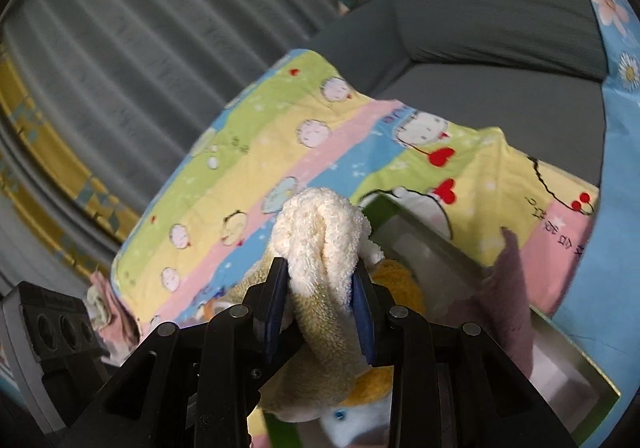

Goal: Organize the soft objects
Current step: 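Open the right gripper to drop the cream towel into the box, then move the right gripper to the purple mesh bath puff and grasp it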

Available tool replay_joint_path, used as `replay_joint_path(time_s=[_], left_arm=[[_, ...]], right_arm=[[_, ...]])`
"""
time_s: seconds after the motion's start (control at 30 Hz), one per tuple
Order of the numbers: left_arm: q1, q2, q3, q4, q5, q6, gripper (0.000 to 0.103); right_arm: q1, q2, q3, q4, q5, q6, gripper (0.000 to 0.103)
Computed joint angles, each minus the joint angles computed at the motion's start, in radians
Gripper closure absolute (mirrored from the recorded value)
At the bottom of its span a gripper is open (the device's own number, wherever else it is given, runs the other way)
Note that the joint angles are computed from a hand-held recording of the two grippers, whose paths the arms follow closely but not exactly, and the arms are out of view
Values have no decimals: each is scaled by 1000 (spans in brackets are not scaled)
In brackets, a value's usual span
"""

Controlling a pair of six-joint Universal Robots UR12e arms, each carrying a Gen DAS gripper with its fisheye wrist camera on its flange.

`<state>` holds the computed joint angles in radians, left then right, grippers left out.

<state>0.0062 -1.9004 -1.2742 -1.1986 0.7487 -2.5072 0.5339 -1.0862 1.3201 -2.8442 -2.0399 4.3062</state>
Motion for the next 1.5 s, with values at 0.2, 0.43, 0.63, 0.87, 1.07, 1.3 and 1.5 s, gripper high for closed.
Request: replay_joint_path(time_s=[0.2,0.43,0.63,0.87,1.07,1.3,1.5], left_arm=[[-9,-14,-3,17,51,-55,59],[0,5,-25,66,99,-94,52],[57,29,-6,-100,-9,-30,42],[114,77,-46,-53,-40,-62,26],[170,116,-99,-10,-32,-68,18],[251,140,-165,98,-3,-123,15],[319,139,-236,291,56,-248,15]], right_arm=[[-31,4,-6,140,73,51,70],[-34,20,-27,178,80,45,70],[-24,28,-51,212,30,52,39],[-11,37,-78,231,7,55,20],[16,38,-108,270,-70,57,11],[55,50,-151,312,-206,53,9],[83,71,-209,372,-291,21,9]])
